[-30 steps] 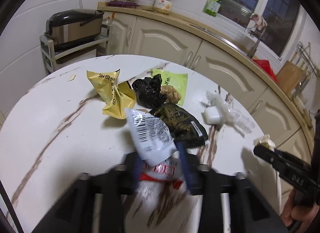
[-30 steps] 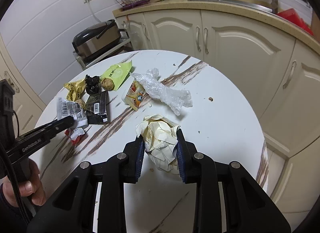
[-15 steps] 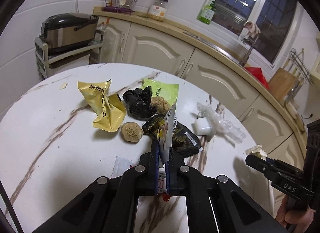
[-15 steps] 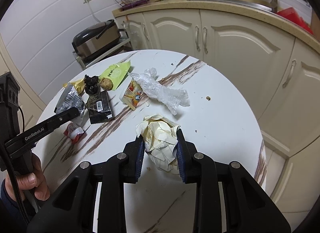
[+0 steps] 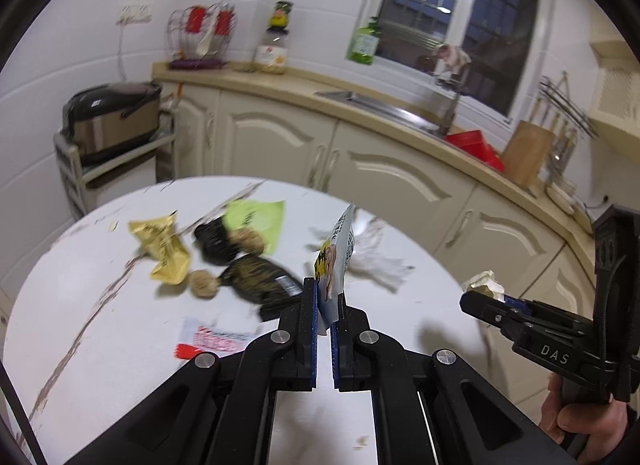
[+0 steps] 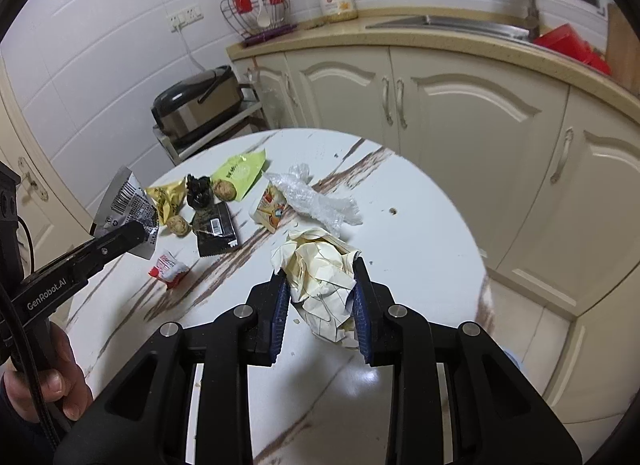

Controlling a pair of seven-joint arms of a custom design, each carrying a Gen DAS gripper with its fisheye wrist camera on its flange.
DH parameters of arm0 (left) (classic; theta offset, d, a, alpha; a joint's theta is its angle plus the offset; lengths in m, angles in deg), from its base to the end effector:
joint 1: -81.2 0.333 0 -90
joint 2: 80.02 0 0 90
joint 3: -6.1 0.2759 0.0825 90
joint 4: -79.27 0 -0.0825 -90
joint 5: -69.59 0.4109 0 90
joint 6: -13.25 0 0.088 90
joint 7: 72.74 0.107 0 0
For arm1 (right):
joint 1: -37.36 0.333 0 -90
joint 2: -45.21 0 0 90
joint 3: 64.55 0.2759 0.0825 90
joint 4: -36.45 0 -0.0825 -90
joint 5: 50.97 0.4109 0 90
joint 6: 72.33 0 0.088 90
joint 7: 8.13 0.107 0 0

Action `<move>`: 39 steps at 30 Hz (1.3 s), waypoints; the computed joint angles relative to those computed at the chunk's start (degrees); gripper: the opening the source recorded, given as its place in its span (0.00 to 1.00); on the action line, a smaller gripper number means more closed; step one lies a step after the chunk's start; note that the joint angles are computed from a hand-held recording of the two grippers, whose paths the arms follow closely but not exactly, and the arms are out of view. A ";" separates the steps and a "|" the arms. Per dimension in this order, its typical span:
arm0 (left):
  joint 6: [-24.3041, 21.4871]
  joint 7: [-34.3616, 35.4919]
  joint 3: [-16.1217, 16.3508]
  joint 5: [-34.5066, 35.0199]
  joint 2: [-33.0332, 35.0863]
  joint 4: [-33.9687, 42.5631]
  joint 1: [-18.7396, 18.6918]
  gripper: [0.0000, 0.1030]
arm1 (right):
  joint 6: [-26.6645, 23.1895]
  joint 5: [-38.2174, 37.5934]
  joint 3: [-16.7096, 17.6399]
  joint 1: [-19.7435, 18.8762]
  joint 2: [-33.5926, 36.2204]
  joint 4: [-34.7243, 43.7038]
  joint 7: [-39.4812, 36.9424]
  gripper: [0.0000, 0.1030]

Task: Collect trash
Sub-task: 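Carry the crumpled paper and wrapper over the blue bin and open both tools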

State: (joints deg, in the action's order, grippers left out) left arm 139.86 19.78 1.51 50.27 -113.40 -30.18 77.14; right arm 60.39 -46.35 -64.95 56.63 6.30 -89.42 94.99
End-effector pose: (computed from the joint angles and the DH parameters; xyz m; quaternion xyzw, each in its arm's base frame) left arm 0.4264 -0.0905 0.7880 -0.5913 0.6726 -0.4087 0.1762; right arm 0.4113 0.1412 0.6921 -0.6735 0.6277 -0.1532 0.3592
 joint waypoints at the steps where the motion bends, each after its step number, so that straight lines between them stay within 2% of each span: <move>1: -0.01 0.29 -0.28 -0.08 -0.19 0.28 -0.39 0.01 | 0.14 -0.09 -0.02 -0.21 -0.97 -0.44 0.12 0.26; 9: 0.39 1.34 -3.76 0.29 -0.02 3.33 -4.30 0.02 | -0.18 -2.53 -1.16 -3.35 -11.37 -4.92 1.63 0.26; 18: 0.76 0.91 -9.26 1.55 7.71 10.79 -9.94 0.02 | -5.35 -6.76 -4.71 -10.47 -23.99 -10.94 2.96 0.26; 23: 0.15 -0.18 -12.21 3.84 15.00 16.02 -12.70 0.02 | -8.86 -8.45 -7.75 -15.10 -28.98 -14.76 2.48 0.26; 29: -2.60 -2.85 -14.70 8.78 26.51 24.25 -15.86 0.02 | -11.36 -8.78 -11.68 -19.73 -31.11 -19.52 0.80 0.26; 33: -5.97 -4.82 -14.80 12.45 34.34 30.73 -18.13 0.02 | -11.77 -7.84 -14.09 -22.26 -30.37 -22.62 -0.81 0.26; 39: -12.79 -7.26 -13.47 18.18 47.84 44.98 -23.04 0.02 | -11.22 -4.80 -16.50 -24.57 -26.45 -25.72 -3.62 0.26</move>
State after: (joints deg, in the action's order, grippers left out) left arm 127.06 12.52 -11.96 68.45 -65.56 14.81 54.11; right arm 49.16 -51.15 -81.45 32.06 -20.14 -115.13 91.37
